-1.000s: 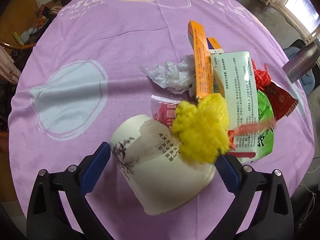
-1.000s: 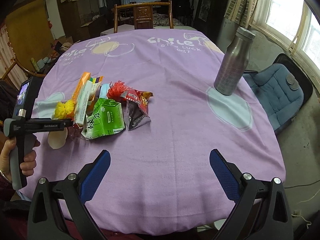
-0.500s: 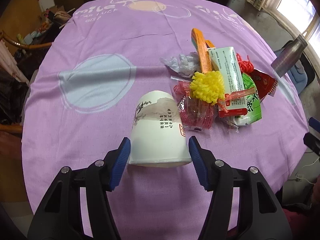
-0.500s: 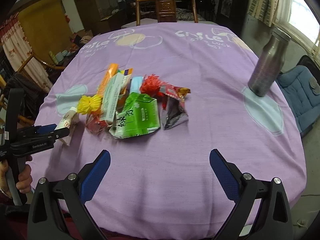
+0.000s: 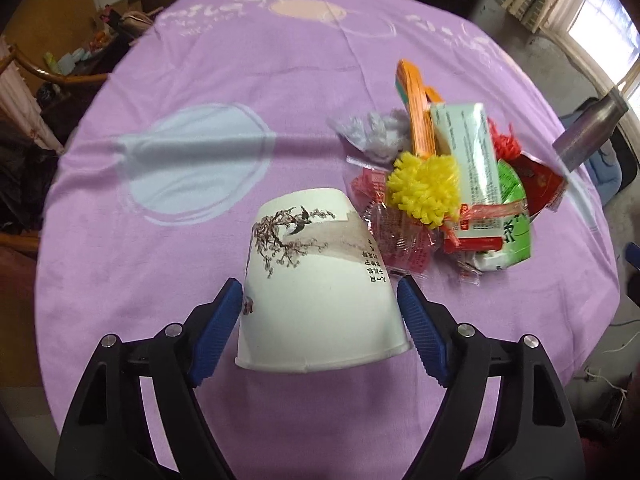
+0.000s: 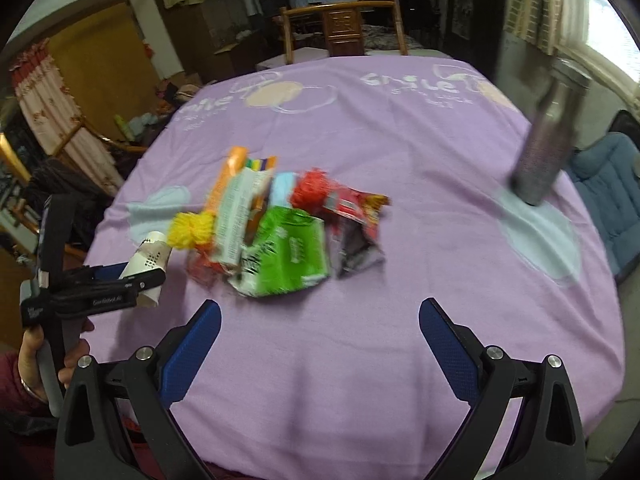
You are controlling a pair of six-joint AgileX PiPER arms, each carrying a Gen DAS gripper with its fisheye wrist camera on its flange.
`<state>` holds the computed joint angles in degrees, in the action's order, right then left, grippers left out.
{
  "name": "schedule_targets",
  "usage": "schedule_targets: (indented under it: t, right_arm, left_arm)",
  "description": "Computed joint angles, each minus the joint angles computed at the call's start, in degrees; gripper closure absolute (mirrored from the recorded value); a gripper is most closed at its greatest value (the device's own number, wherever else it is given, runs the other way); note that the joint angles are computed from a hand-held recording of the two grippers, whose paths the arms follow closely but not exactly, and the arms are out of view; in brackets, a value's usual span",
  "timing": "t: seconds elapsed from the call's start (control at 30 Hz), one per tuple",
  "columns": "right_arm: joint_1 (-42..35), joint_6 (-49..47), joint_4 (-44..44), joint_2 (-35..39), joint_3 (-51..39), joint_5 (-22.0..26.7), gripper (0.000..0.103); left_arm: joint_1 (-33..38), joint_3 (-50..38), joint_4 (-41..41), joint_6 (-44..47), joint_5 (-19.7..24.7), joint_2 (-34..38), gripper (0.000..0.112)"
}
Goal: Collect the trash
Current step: 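Carry the cup to the red basket with the left tool while the right tool grasps the white box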
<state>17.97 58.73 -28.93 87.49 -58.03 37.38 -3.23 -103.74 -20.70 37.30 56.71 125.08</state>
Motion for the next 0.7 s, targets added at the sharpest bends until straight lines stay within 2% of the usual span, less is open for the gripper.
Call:
schedule_targets:
  t: [0.1, 0.17, 0.23, 0.3, 0.47, 0.5, 0.53, 0.6, 0.63, 0.7]
  right_arm:
    - [-3.48, -13.16, 10.99, 4.65, -3.41, -7.02, 0.022]
    - [-5.43, -22.52, 19.79, 8.64, -6.87, -9.79, 0.029]
    - [-7.33, -31.46, 28.75, 13.00, -11.07, -11.05, 0.036]
    - [-9.14, -39.36, 36.23, 17.95, -16.19, -11.07, 0.039]
    - [-11.44, -44.44, 40.39, 29.60, -29.38, -6.77, 0.041]
    - [-11.48, -44.08, 39.84, 31.61, -31.76, -5.72, 0.047]
    - [-11.52, -43.89, 39.53, 32.19, -32.45, -4.95, 0.060]
    - [-11.92, -45.75, 42.34, 33.59, -34.04, -3.39, 0.075]
    - [-12.10, -47.24, 44.67, 33.13, -33.06, -4.48, 0.075]
    - [-11.08, -45.58, 43.51, 30.99, -30.78, -7.51, 0.075]
  left_arm:
    - [3.04, 3.49, 0.08, -0.31, -1.69, -4.41, 0.035]
    - [6.14, 4.70, -0.06, -1.21, -1.97, -6.97, 0.035]
    - [9.31, 5.98, 0.06, -2.91, -2.23, -9.37, 0.035]
    - [12.40, 7.53, 0.95, -5.43, -2.75, -11.64, 0.035]
    - [19.00, 12.19, 4.44, -10.63, -4.69, -16.33, 0.035]
    - [20.07, 12.43, 4.68, -11.20, -4.56, -16.69, 0.035]
    - [21.34, 13.46, 4.90, -11.62, -4.92, -17.43, 0.035]
    - [23.61, 15.07, 4.38, -11.23, -5.58, -18.43, 0.035]
    - [24.57, 15.34, 3.91, -10.91, -5.76, -18.54, 0.035]
    - [25.58, 15.57, 3.85, -10.94, -5.90, -18.78, 0.035]
